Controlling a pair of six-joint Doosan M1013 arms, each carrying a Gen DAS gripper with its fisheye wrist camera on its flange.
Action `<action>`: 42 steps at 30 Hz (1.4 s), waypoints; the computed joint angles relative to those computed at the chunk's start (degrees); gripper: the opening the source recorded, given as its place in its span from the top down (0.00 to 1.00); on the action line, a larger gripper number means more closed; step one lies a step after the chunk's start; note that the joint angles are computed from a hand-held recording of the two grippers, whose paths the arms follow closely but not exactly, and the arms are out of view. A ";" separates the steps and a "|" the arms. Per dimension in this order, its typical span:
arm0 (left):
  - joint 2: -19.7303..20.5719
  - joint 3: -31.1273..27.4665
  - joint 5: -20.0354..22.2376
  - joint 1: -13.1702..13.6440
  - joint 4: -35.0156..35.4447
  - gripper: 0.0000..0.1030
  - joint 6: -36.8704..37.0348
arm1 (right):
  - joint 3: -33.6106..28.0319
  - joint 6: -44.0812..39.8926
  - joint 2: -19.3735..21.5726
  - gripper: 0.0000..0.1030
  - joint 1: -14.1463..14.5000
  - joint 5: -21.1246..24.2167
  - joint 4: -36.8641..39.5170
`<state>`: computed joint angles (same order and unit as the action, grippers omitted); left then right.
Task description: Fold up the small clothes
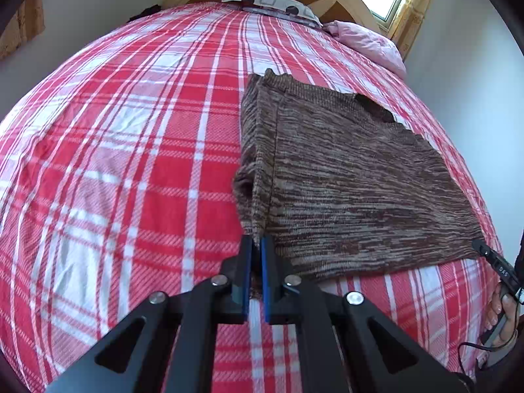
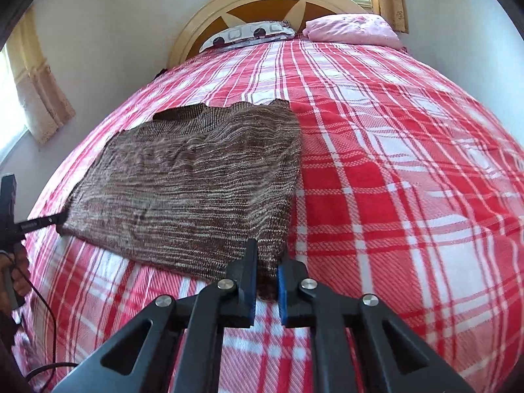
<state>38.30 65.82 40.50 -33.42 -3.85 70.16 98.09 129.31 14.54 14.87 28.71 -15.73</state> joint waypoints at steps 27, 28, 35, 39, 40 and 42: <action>-4.04 6.38 -3.74 1.14 17.76 0.19 -11.05 | -12.86 -6.33 7.43 0.28 12.34 3.94 -19.38; -4.10 6.58 -3.75 1.46 17.51 0.19 -11.08 | -13.91 -7.75 8.47 0.28 13.24 3.61 -19.57; -4.55 8.00 -3.47 4.10 11.69 0.19 -8.90 | -19.98 -19.31 13.99 0.28 17.34 4.24 -16.62; -4.81 8.61 -4.29 5.48 7.91 0.19 -6.77 | -22.79 -22.78 16.85 0.28 19.33 5.17 -18.60; -4.76 8.60 -4.64 5.76 6.91 0.19 -6.12 | -23.15 -23.25 17.19 0.28 19.51 5.14 -18.62; -4.42 8.21 -4.82 6.38 4.63 0.19 -4.48 | -24.55 -23.63 18.37 0.28 19.93 5.86 -19.18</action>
<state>33.88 74.03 35.68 -27.03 0.79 65.68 73.54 105.69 32.92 34.80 34.58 -34.91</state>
